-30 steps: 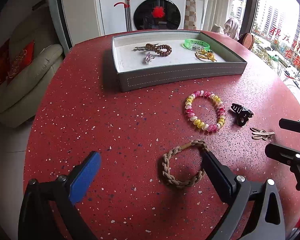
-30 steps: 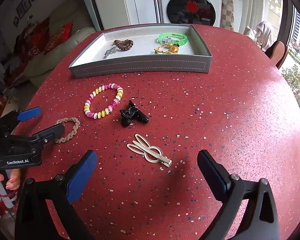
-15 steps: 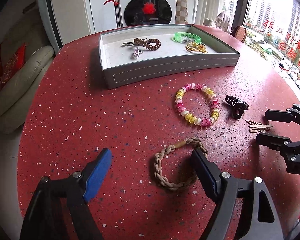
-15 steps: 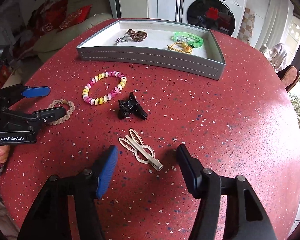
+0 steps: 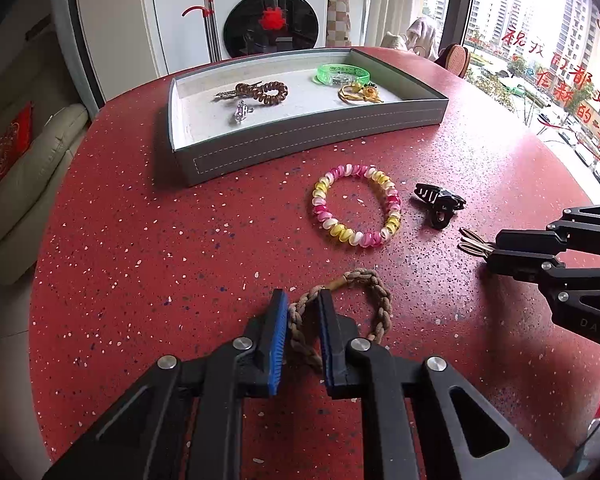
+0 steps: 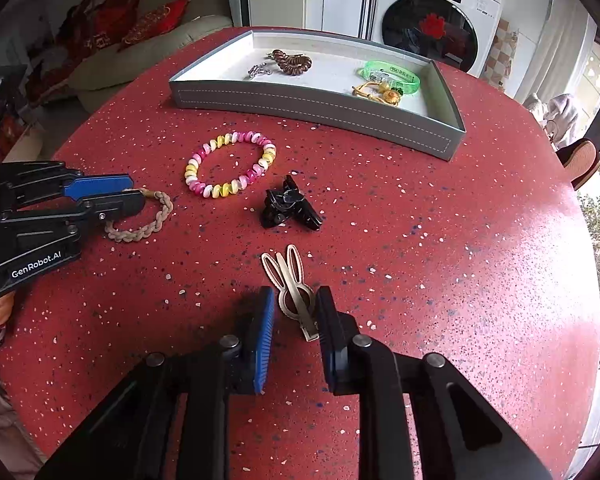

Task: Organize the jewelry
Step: 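Carry the braided bracelet and bunny-ear clip over the tray with both tools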

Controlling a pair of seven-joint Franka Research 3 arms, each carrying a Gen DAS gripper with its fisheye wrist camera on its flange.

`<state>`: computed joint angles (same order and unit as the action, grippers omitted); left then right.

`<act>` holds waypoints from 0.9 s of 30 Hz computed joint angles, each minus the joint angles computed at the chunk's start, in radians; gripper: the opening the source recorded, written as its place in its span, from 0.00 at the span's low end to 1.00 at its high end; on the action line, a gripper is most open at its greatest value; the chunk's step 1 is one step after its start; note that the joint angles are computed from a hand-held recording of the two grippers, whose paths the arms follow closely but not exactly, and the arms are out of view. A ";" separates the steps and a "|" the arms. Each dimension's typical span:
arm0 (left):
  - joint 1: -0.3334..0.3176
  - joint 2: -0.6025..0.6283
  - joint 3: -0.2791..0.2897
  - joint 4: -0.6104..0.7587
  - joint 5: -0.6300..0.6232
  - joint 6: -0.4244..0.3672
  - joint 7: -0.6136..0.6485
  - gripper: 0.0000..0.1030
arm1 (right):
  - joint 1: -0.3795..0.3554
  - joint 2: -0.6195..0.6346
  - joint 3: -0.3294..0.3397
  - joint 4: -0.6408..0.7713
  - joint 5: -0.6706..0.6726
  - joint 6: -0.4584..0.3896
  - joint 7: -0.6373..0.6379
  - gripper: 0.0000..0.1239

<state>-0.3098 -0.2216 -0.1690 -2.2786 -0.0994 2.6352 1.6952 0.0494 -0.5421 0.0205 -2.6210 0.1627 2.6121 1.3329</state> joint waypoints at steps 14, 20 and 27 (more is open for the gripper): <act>-0.012 -0.022 0.032 0.000 -0.159 -0.019 0.068 0.25 | 0.000 -0.050 -0.017 -0.034 0.047 0.032 0.072 0.15; -0.022 -0.039 0.039 0.003 -0.190 -0.017 0.085 0.25 | 0.005 -0.059 -0.030 -0.031 0.086 0.038 0.073 0.15; -0.025 -0.046 0.047 0.030 -0.216 -0.011 0.091 0.25 | 0.015 -0.059 -0.049 -0.011 0.138 0.052 0.069 0.15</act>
<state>-0.3350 -0.2679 -0.1217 -2.2490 -0.3150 2.6241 1.7858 0.0640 -0.6014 -0.0290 -2.6321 0.3007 2.6645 1.4021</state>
